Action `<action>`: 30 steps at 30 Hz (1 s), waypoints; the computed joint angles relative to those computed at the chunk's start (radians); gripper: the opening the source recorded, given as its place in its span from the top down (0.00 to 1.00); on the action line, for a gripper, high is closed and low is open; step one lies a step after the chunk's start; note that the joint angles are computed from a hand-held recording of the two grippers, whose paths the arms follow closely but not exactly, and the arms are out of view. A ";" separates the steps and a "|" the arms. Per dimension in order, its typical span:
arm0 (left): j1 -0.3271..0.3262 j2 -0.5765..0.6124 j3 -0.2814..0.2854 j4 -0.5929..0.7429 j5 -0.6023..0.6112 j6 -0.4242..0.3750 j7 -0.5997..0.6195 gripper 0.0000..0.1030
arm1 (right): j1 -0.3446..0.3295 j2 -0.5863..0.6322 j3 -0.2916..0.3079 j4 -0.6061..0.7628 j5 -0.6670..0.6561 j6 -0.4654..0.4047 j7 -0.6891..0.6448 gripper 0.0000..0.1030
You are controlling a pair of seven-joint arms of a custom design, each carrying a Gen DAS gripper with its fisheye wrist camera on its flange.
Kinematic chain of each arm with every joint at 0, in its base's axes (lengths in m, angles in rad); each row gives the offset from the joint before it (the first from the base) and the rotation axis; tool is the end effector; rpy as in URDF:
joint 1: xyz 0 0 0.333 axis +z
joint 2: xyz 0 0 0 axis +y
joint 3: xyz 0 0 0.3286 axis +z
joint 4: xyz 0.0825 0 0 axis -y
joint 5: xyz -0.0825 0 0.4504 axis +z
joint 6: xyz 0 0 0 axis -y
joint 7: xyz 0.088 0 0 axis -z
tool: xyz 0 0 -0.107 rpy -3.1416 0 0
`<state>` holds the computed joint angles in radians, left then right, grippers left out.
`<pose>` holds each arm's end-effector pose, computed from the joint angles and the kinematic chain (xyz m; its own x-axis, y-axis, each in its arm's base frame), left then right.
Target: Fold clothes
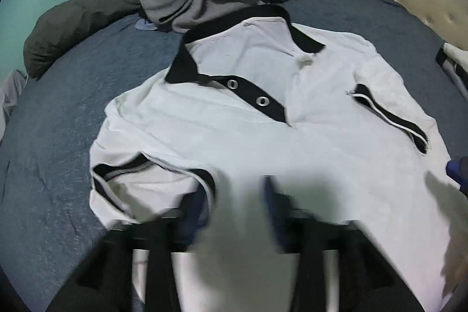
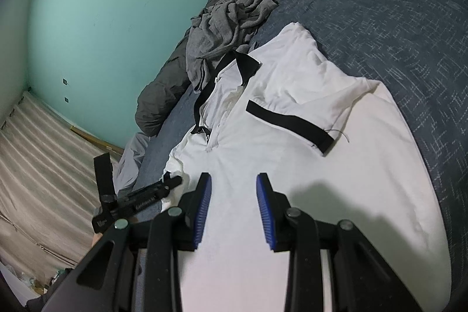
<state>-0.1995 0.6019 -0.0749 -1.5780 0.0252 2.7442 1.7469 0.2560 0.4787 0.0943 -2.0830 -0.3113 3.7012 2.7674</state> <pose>0.7747 -0.2085 0.3249 -0.4108 -0.9089 -0.0726 -0.7550 0.3837 -0.5317 0.6169 0.2627 0.2899 -0.0621 -0.6115 -0.7888 -0.6267 0.6390 -0.4460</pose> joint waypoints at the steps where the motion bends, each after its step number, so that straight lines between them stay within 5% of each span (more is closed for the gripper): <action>1: 0.010 -0.007 -0.010 -0.007 -0.012 -0.005 0.007 0.49 | 0.000 -0.001 0.000 -0.001 0.002 0.000 0.001 0.69; 15: 0.110 -0.185 0.035 -0.253 -0.115 0.189 -0.126 0.45 | -0.013 -0.001 0.005 -0.001 -0.021 0.000 0.024 0.69; 20: 0.180 -0.194 -0.021 -0.331 -0.204 0.253 -0.104 0.45 | -0.022 0.004 0.015 0.014 -0.054 -0.036 0.035 0.69; 27: 0.371 -0.190 -0.231 -0.413 -0.439 0.332 0.069 0.45 | -0.078 0.030 0.080 0.074 -0.197 -0.122 0.078 0.69; 30: 0.391 -0.192 -0.251 -0.426 -0.487 0.349 0.125 0.45 | -0.116 0.052 0.133 0.125 -0.285 -0.179 0.094 0.69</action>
